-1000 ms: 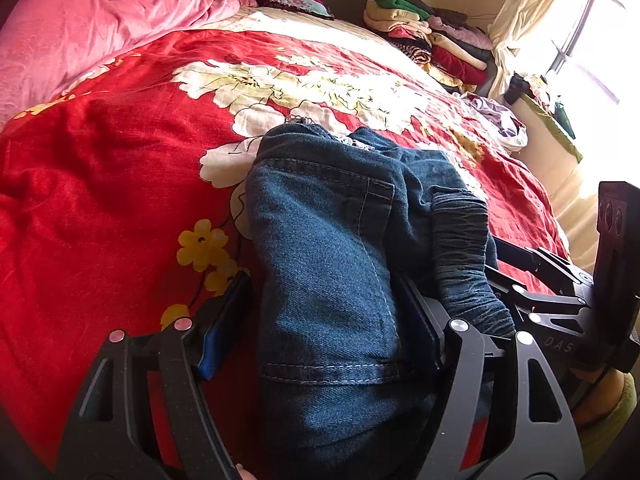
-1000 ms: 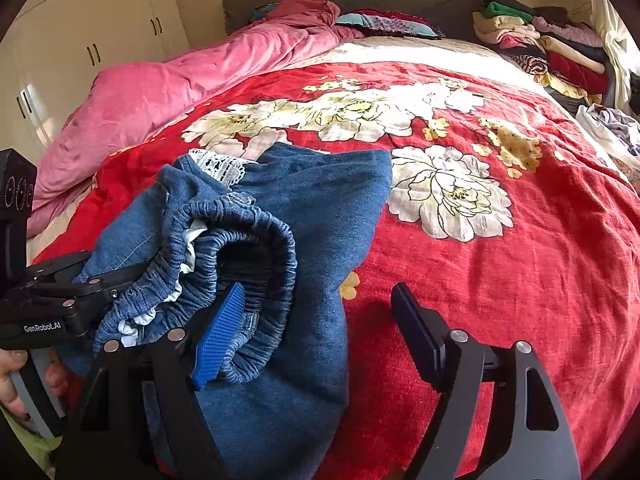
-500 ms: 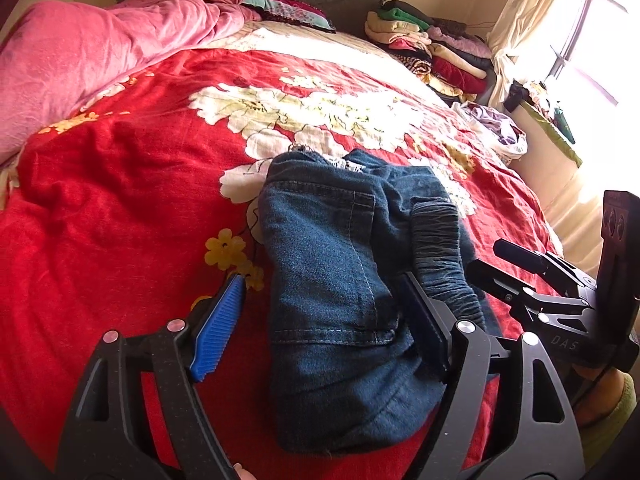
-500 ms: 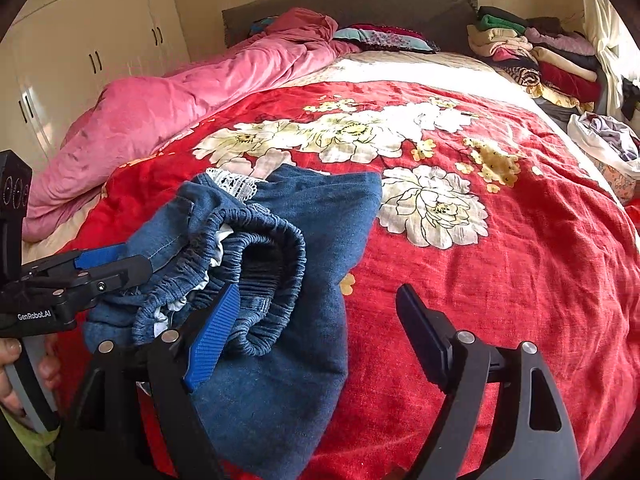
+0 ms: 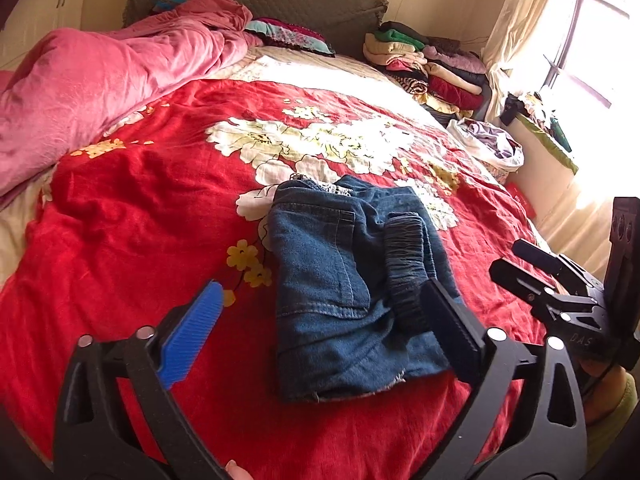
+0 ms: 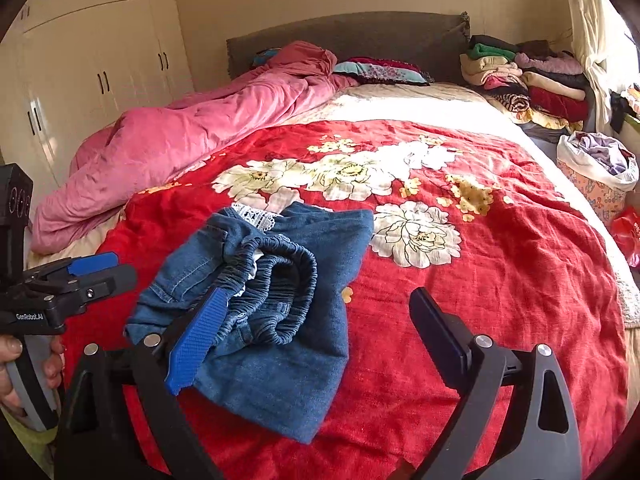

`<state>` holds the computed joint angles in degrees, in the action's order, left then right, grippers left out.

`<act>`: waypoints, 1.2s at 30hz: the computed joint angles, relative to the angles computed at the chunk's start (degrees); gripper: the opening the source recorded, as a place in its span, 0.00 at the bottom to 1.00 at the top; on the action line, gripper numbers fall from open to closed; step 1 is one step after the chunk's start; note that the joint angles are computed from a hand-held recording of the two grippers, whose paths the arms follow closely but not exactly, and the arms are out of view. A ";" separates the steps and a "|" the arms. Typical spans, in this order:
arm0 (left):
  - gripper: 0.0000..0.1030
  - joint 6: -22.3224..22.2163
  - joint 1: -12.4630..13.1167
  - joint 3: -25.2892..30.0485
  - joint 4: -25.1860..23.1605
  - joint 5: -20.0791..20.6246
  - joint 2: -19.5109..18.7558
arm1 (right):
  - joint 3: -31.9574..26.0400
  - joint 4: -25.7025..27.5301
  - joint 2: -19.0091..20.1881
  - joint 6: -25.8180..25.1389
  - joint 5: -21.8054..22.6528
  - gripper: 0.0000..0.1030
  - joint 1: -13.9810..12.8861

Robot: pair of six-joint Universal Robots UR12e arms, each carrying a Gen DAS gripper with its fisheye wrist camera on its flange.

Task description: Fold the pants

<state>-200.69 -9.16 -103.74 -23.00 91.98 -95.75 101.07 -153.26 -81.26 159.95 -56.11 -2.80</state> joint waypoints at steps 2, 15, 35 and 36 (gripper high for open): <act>0.91 -0.20 -0.33 -0.66 0.36 0.21 0.68 | 1.01 -1.22 -0.91 0.16 0.69 0.96 -0.47; 0.91 -2.53 -3.18 -5.61 0.62 5.89 4.33 | 7.96 -3.37 -6.18 -3.67 0.49 0.96 -1.51; 0.91 -4.35 -4.01 -6.36 -0.89 7.76 4.57 | 8.45 -1.58 -6.49 -3.23 -0.61 0.96 -1.20; 0.91 -4.49 -4.03 -6.34 -0.99 7.86 4.59 | 8.41 -1.46 -6.49 -3.27 -0.66 0.96 -1.17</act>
<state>-205.18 -13.19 -110.09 -23.99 99.85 -91.15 109.48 -154.72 -87.74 156.68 -56.77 -3.97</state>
